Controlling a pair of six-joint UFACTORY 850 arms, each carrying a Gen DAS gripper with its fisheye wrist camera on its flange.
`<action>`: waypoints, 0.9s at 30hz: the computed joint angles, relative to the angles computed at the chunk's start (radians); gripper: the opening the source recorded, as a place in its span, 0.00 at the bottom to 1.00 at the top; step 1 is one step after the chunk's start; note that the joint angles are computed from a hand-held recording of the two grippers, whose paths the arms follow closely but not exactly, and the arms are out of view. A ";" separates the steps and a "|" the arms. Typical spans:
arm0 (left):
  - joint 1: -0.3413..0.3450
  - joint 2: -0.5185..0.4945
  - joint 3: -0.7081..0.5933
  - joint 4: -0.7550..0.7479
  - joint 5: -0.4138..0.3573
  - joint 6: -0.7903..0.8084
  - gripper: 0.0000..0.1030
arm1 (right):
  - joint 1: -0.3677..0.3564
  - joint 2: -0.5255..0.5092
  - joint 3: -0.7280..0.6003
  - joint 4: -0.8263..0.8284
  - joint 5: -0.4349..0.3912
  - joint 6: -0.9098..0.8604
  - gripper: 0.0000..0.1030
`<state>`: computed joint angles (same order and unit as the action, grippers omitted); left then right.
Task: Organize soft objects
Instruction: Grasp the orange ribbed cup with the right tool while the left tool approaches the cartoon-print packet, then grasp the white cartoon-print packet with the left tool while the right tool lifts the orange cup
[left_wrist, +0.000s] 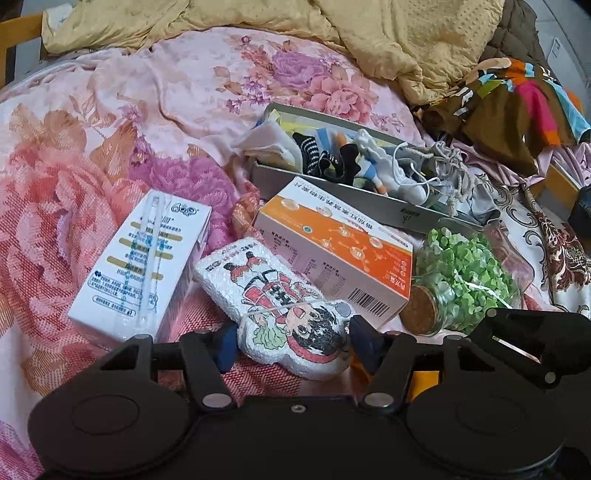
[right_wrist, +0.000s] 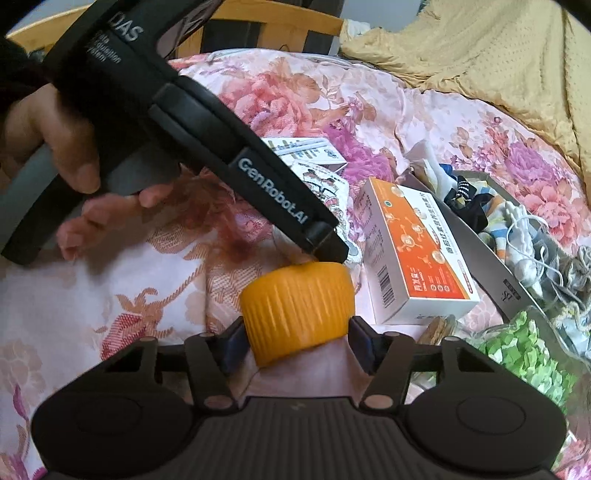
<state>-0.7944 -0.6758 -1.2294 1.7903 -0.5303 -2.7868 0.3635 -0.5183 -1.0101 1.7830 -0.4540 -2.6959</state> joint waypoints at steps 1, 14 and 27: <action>-0.002 0.001 0.002 0.011 -0.007 -0.009 0.61 | -0.006 -0.002 -0.002 -0.009 -0.012 0.026 0.59; -0.003 0.003 0.014 0.057 -0.030 -0.092 0.62 | -0.026 -0.017 -0.019 0.020 -0.032 0.087 0.56; 0.010 0.026 0.054 0.112 -0.055 -0.285 0.38 | -0.019 -0.014 -0.005 0.095 -0.038 0.038 0.56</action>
<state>-0.7843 -0.6501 -1.1755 1.9021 -0.5850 -3.0716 0.3444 -0.5323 -1.0151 1.8781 -0.4920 -2.6577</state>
